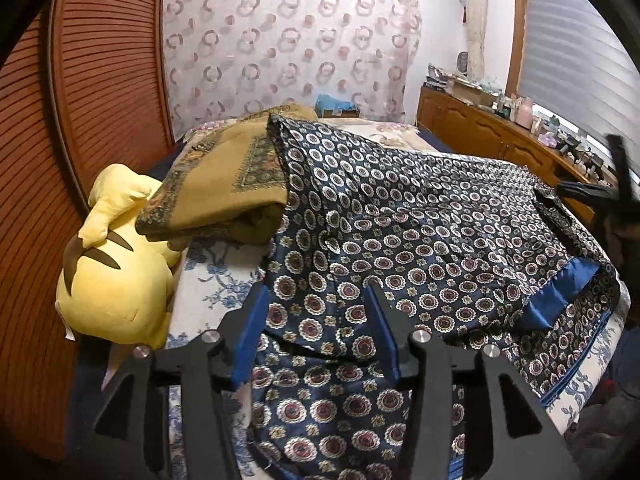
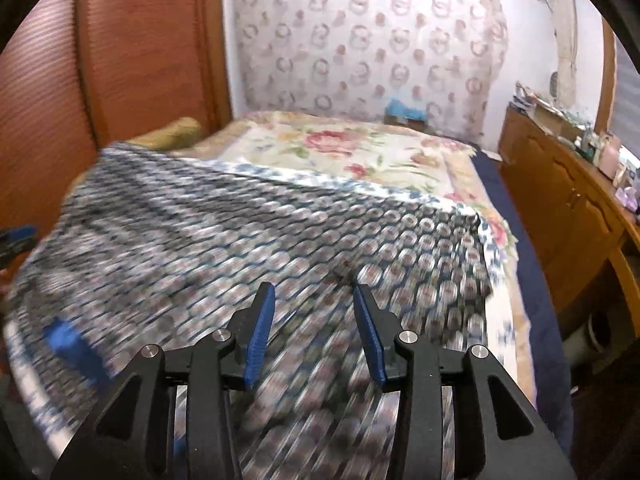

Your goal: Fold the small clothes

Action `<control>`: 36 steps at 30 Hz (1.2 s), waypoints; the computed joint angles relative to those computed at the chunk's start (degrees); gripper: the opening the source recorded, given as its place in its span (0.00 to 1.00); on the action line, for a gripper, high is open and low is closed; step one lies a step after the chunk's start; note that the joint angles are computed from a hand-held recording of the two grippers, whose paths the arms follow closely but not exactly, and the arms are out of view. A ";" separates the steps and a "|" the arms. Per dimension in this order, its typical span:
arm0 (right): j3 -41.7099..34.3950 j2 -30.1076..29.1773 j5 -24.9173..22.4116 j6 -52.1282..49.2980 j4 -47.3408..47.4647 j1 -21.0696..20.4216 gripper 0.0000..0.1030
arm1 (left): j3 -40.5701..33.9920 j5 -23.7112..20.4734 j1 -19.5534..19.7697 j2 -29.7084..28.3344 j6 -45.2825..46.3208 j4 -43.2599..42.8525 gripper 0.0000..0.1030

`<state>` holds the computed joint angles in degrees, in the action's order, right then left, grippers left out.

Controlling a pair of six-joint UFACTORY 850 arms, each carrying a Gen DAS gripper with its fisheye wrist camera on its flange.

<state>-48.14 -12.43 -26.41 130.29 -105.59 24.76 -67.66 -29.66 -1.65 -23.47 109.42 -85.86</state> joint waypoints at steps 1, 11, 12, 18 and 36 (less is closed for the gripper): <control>-1.56 -1.66 1.20 -0.40 0.73 -1.31 0.40 | 0.10 0.37 -0.26 -0.05 -0.09 0.03 0.47; -6.72 -7.61 9.79 -18.11 15.66 -6.56 0.17 | 0.93 1.14 -0.92 -0.07 0.13 -0.10 0.47; -5.89 -7.02 10.12 -15.41 12.72 -6.46 0.03 | 0.81 1.17 -0.96 -0.18 -0.25 0.14 0.47; 2.12 -0.97 3.88 1.58 -1.64 -3.82 0.00 | 0.70 1.57 -1.10 -0.17 -0.28 -0.34 0.47; -8.36 -8.30 8.07 -19.23 19.97 -5.50 0.50 | 0.77 2.84 -2.13 -0.06 -1.48 0.99 0.47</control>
<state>-56.50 -20.73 -18.35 111.06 -85.62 19.26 -66.89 -26.82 -3.78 -23.53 107.94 -84.87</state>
